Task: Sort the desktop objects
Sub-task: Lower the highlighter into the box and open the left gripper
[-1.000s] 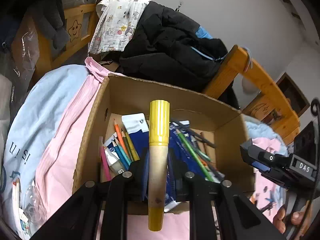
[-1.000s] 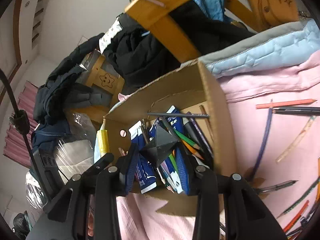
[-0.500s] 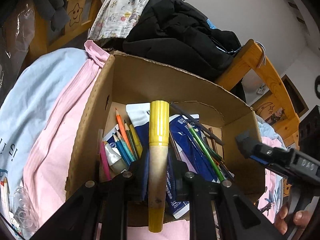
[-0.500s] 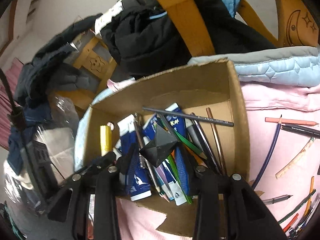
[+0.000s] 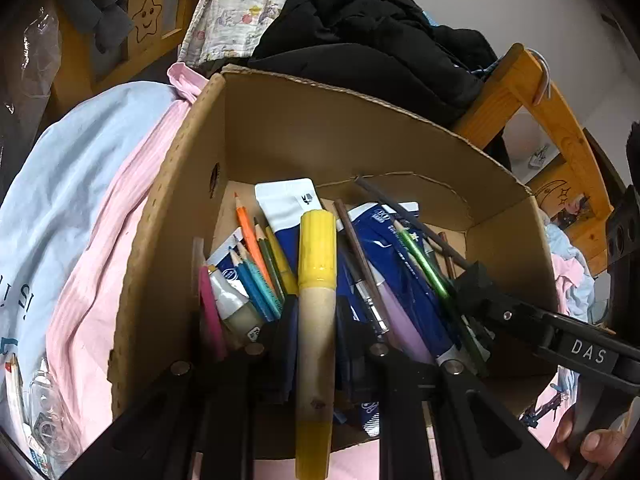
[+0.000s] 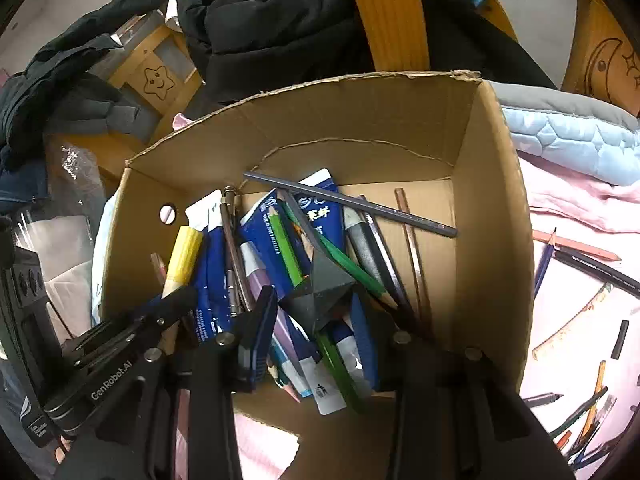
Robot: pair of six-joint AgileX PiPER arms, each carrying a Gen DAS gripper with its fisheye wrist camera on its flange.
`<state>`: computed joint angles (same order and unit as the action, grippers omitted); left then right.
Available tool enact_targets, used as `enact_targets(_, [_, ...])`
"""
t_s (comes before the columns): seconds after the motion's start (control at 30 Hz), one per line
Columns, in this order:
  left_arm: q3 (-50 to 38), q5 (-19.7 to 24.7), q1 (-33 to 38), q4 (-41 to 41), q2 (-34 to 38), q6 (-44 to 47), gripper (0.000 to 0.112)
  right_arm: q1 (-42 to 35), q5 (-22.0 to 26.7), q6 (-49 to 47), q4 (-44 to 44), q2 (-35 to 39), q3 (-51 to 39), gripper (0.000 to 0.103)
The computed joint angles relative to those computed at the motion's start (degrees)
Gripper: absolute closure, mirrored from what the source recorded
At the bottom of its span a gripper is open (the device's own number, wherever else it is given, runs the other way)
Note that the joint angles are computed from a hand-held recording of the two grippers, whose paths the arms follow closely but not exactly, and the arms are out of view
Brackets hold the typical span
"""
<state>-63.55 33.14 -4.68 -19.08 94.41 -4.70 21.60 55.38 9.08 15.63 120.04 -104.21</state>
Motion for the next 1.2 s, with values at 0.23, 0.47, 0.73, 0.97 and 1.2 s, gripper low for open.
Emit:
enact_targets(0.23, [-0.37,0.18,0.13,1.39,0.21,-1.93,0.094,1.30,1.33,1.27,-3.46,1.11,-1.80,0.065])
enact_targets(0.47, [-0.50,-0.03,-0.32,2.74,0.09,-3.42,0.092,1.54,2.18,1.68,-3.53,1.50,-2.57,0.064])
enact_targets(0.73, [0.45,-2.04,0.00,2.03,-0.89,-3.13,0.090,1.56,2.60,1.99,-3.35,1.14,-3.45,0.055])
enact_targets(0.97, [0.98,-3.31,-0.67,4.63,-1.70,-5.55,0.090,1.01,3.61,1.91,-3.72,-0.35,-4.15,0.053])
enact_targets(1.2, [1.84,-4.07,0.02,4.03,-2.77,-5.29,0.090,-1.69,0.11,-1.02,-0.54,-6.69,2.18,0.047])
